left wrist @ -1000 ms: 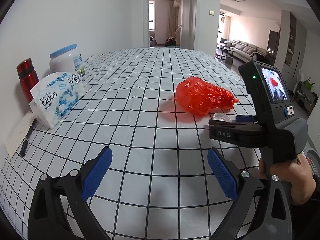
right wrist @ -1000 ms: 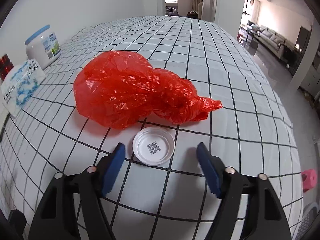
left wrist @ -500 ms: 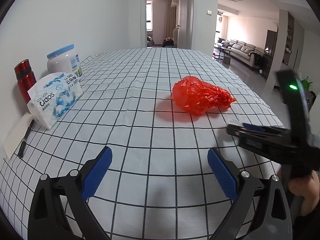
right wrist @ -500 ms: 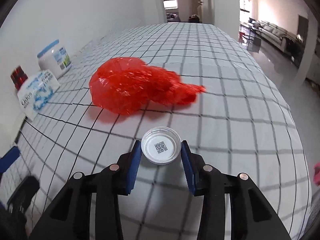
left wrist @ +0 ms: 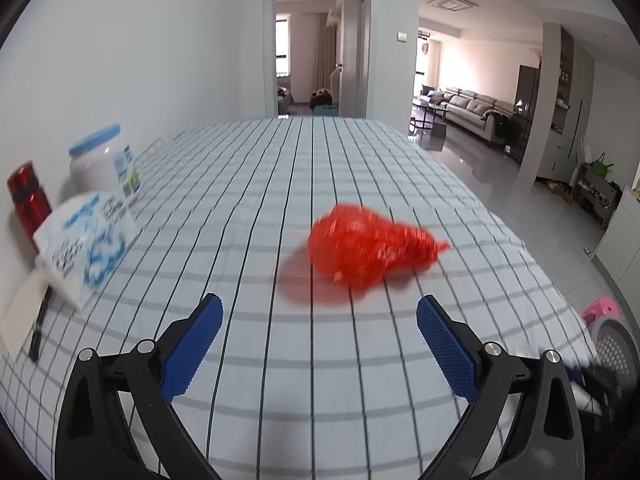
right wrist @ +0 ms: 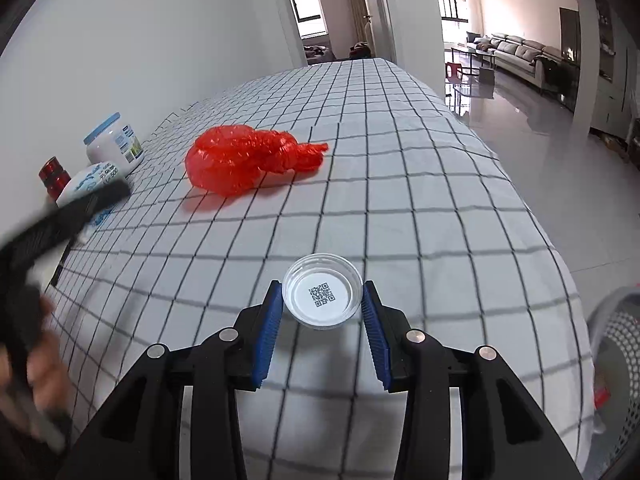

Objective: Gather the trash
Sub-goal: 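Grasp the red plastic bag with the left gripper while the right holds the cap, then carry the red bag and white cap over the grey basket with both tools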

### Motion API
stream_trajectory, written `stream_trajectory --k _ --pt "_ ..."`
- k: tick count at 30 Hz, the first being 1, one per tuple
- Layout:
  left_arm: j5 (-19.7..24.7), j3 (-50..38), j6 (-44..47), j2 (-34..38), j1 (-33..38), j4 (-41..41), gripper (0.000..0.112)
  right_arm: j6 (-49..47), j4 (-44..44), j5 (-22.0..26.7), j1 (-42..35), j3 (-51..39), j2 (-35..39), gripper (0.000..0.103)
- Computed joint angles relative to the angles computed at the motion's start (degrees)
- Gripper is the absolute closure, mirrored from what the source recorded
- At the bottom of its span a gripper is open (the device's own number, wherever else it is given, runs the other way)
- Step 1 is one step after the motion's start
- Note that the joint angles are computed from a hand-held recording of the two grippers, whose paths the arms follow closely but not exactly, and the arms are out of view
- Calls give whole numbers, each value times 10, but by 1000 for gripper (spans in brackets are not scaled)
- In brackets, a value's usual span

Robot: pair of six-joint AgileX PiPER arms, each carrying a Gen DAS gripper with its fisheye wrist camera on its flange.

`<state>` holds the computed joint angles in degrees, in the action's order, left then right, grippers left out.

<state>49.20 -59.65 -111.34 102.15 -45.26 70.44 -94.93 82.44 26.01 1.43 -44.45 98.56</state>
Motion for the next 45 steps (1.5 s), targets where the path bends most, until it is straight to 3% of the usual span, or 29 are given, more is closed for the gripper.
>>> stream_trajectory --k 14,15,17,18,22,25,35,41,45 --pt "-51 -239 190 164 134 -124 19 -29 -56 46 -109 97 -109 64" --pt "-55 -251 200 176 140 -134 23 -30 -58 47 -113 98 -110 64" --pt "-75 -268 237 192 153 -172 52 -30 -62 53 -122 98 -112 64" --pt "-83 -270 249 196 158 -186 56 -31 -62 55 -125 99 -112 64" --pt "-104 -262 257 196 157 -194 93 -39 -59 62 -137 99 -108 64" --pt "-96 -242 232 183 134 -164 101 -42 -57 71 -146 95 -101 64" --pt "-65 -153 129 80 17 -69 102 -55 -60 105 -213 82 -87 64" --pt "-23 -193 135 77 -71 -58 102 -87 -64 142 -309 82 -83 64" --pt "-14 -270 181 118 -130 -78 102 -104 -76 167 -394 70 -69 64"
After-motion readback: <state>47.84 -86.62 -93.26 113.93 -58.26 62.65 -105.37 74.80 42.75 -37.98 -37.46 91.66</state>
